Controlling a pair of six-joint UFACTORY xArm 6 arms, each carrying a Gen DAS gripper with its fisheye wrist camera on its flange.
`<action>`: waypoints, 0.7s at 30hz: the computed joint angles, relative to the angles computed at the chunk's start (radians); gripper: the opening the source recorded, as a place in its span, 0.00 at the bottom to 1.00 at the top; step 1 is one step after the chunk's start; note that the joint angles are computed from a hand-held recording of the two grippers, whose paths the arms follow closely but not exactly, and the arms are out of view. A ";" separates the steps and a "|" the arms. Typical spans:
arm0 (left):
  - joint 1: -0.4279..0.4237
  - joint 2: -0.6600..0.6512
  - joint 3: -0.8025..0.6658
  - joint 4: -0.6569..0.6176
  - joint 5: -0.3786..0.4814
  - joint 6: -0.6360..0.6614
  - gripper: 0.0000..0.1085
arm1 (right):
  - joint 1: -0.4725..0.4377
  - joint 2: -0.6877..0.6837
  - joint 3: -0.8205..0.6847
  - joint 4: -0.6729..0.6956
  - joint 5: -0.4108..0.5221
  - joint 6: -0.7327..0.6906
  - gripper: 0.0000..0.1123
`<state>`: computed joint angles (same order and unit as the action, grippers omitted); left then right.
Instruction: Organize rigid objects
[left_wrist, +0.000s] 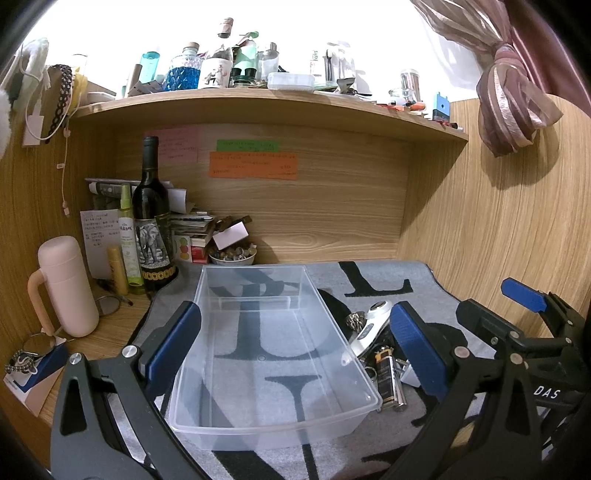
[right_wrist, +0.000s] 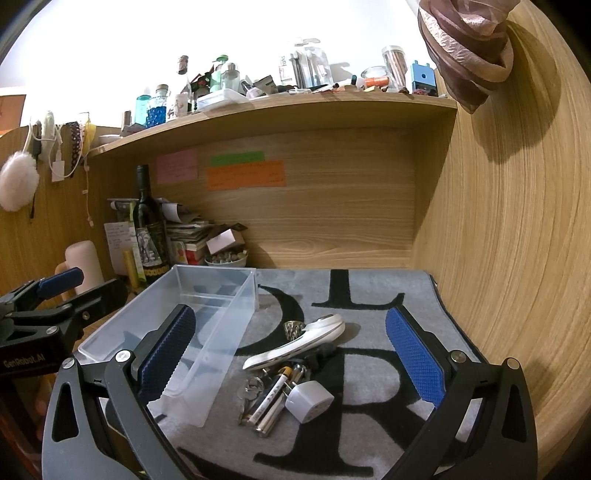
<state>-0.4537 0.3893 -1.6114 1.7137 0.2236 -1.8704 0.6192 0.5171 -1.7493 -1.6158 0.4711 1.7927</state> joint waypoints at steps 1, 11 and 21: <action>-0.001 0.002 -0.001 -0.001 0.003 0.001 0.95 | 0.000 0.000 0.000 0.000 0.001 0.001 0.92; 0.013 0.005 0.001 -0.094 -0.010 0.082 0.95 | 0.001 0.014 -0.021 0.031 0.001 -0.023 0.92; 0.079 0.051 -0.019 -0.473 -0.098 0.439 0.95 | -0.044 0.065 -0.075 0.161 -0.074 -0.134 0.92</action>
<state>-0.3745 0.4406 -1.6303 1.2404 0.1255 -1.4315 0.5750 0.5825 -1.8247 -1.4549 0.3969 1.6589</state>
